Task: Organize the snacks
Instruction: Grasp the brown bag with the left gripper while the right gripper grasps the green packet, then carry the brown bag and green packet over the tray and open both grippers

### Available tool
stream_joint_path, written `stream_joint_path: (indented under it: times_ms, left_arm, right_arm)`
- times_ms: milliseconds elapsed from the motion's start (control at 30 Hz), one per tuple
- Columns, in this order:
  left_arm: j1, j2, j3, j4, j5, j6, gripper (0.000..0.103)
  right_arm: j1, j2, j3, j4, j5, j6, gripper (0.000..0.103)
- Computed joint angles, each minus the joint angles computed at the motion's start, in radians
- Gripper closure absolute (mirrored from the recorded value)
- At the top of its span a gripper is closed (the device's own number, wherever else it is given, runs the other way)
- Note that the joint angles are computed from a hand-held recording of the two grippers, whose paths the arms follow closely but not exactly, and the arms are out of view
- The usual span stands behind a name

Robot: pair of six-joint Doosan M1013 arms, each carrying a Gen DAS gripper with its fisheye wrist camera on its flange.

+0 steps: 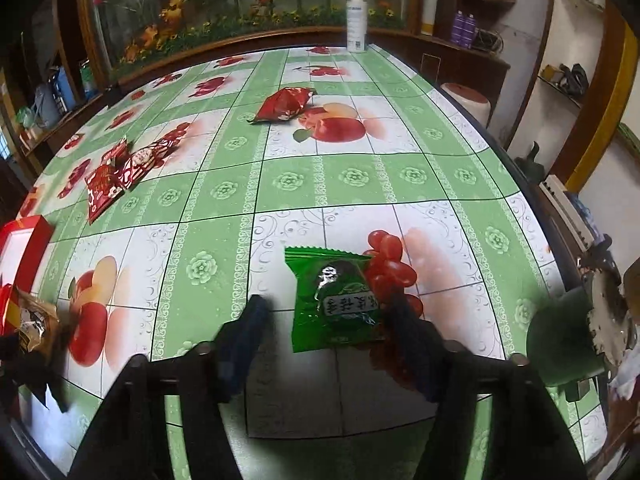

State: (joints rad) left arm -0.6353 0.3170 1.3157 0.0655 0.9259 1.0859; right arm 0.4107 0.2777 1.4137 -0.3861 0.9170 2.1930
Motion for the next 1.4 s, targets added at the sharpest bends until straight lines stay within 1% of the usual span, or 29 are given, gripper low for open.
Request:
stream_joint_path:
  times_ms: [33,100,167,233,300,367,500,600,633,667,700,767,900,1033,1133,1300,1400]
  left_arm:
    - [0.000,0.000,0.000,0.000,0.000,-0.002,0.068]
    - [0.000,-0.001,0.001,0.001,-0.002,-0.007,0.068]
    - [0.000,-0.003,0.005,-0.001,-0.008,-0.014,0.068]
    - [0.003,-0.006,0.009,-0.007,-0.016,-0.018,0.068]
    - [0.004,-0.008,0.014,-0.010,-0.023,-0.014,0.068]
    - [0.005,-0.011,0.019,-0.015,-0.032,-0.015,0.068]
    - [0.008,-0.018,0.032,-0.024,-0.051,-0.011,0.068]
    - [0.008,-0.023,0.040,-0.021,-0.064,-0.005,0.068]
    - [0.007,-0.025,0.043,-0.019,-0.069,-0.007,0.068]
    - [0.007,-0.026,0.046,-0.017,-0.074,-0.009,0.068]
    - [0.007,-0.026,0.047,-0.015,-0.076,-0.010,0.068]
    - [0.007,-0.028,0.052,-0.016,-0.090,-0.009,0.068]
    - [0.011,-0.033,0.064,-0.028,-0.118,-0.007,0.068]
    - [0.011,-0.037,0.070,-0.030,-0.130,-0.008,0.068]
    - [0.011,-0.040,0.075,-0.028,-0.134,-0.012,0.068]
    - [0.011,-0.041,0.073,-0.023,-0.126,-0.023,0.068]
    - [0.009,-0.043,0.069,-0.015,-0.121,-0.028,0.068]
  right_arm:
    - [0.001,0.000,-0.002,0.001,0.001,-0.004,0.058]
    - [0.002,0.002,-0.006,-0.002,0.008,0.004,0.058]
    - [0.001,-0.002,0.003,0.003,-0.013,0.014,0.061]
    - [0.000,-0.007,0.008,0.009,-0.028,0.028,0.062]
    - [-0.018,-0.023,0.029,0.105,-0.096,-0.003,0.063]
    - [-0.040,-0.037,0.051,0.266,-0.166,-0.098,0.064]
    - [-0.067,-0.049,0.085,0.526,-0.264,-0.245,0.064]
    - [-0.064,-0.060,0.105,0.588,-0.335,-0.304,0.064]
    - [-0.066,-0.064,0.114,0.658,-0.360,-0.374,0.064]
    - [-0.067,-0.063,0.115,0.706,-0.366,-0.419,0.064]
    - [-0.066,-0.062,0.116,0.725,-0.368,-0.440,0.064]
    - [-0.055,-0.061,0.114,0.701,-0.378,-0.447,0.064]
    - [-0.049,-0.068,0.124,0.729,-0.401,-0.502,0.064]
    - [-0.053,-0.065,0.122,0.744,-0.390,-0.515,0.064]
    - [-0.057,-0.067,0.127,0.777,-0.396,-0.548,0.064]
    - [-0.066,-0.077,0.144,0.879,-0.421,-0.654,0.064]
    - [-0.067,-0.077,0.145,0.898,-0.422,-0.678,0.064]
